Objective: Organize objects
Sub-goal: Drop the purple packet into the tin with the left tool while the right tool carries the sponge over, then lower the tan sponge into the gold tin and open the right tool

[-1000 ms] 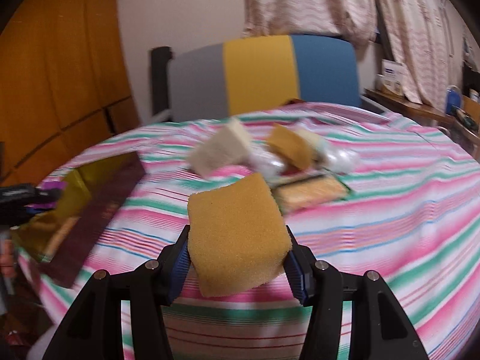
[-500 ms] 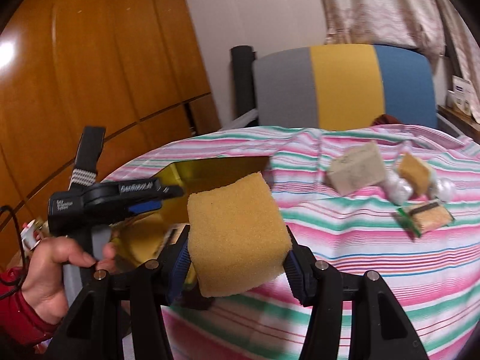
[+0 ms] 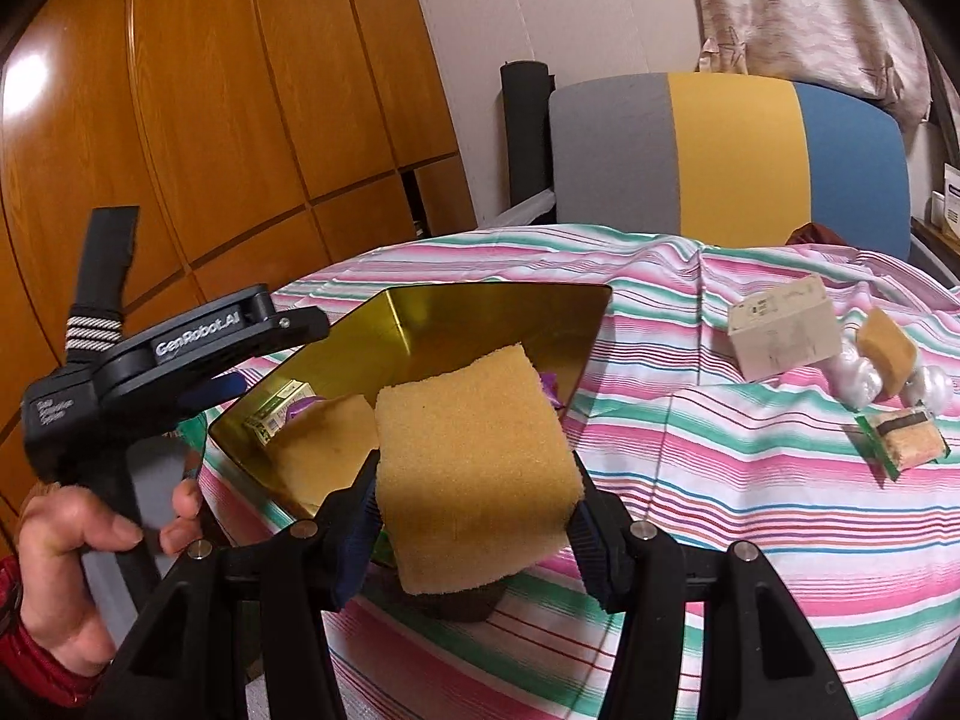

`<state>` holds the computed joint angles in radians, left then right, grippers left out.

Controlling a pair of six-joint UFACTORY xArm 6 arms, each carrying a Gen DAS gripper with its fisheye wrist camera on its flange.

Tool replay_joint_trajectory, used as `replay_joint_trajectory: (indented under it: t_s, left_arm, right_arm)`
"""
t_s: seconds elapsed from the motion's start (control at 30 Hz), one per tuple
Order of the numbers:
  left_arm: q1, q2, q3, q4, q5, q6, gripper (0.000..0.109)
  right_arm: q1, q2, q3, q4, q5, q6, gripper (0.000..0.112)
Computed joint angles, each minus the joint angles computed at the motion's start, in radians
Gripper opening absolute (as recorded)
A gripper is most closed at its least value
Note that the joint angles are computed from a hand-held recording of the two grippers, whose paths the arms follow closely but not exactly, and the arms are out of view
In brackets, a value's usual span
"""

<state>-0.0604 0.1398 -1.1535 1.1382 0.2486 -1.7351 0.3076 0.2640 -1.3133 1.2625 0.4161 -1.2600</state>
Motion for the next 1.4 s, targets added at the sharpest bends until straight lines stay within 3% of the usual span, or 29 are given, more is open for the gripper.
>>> replay_joint_trajectory:
  t_s: [0.3, 0.5, 0.73, 0.97, 1.23, 1.4]
  left_arm:
    - [0.002, -0.033, 0.032, 0.012, 0.033, -0.020, 0.103]
    - [-0.010, -0.036, 0.037, -0.013, 0.048, -0.011, 0.103]
    - [-0.023, -0.037, 0.038, -0.029, 0.044, 0.007, 0.103]
    - [-0.029, -0.039, 0.044, -0.053, 0.041, 0.021, 0.103]
    - [-0.046, -0.030, 0.042, -0.151, 0.034, 0.115, 0.103]
    - [-0.072, -0.023, 0.029, -0.149, 0.046, 0.154, 0.103]
  right_arm:
    - [0.039, 0.041, -0.031, -0.133, -0.053, 0.125, 0.063]
    - [0.066, 0.024, 0.002, -0.108, -0.136, 0.057, 0.075]
    - [0.064, 0.013, 0.020, -0.094, -0.168, 0.069, 0.075]
    - [0.018, 0.017, 0.013, -0.100, -0.132, 0.159, 0.075]
    - [-0.004, 0.014, 0.017, -0.071, -0.134, 0.185, 0.075]
    - [-0.014, 0.009, 0.027, -0.072, -0.142, 0.199, 0.075]
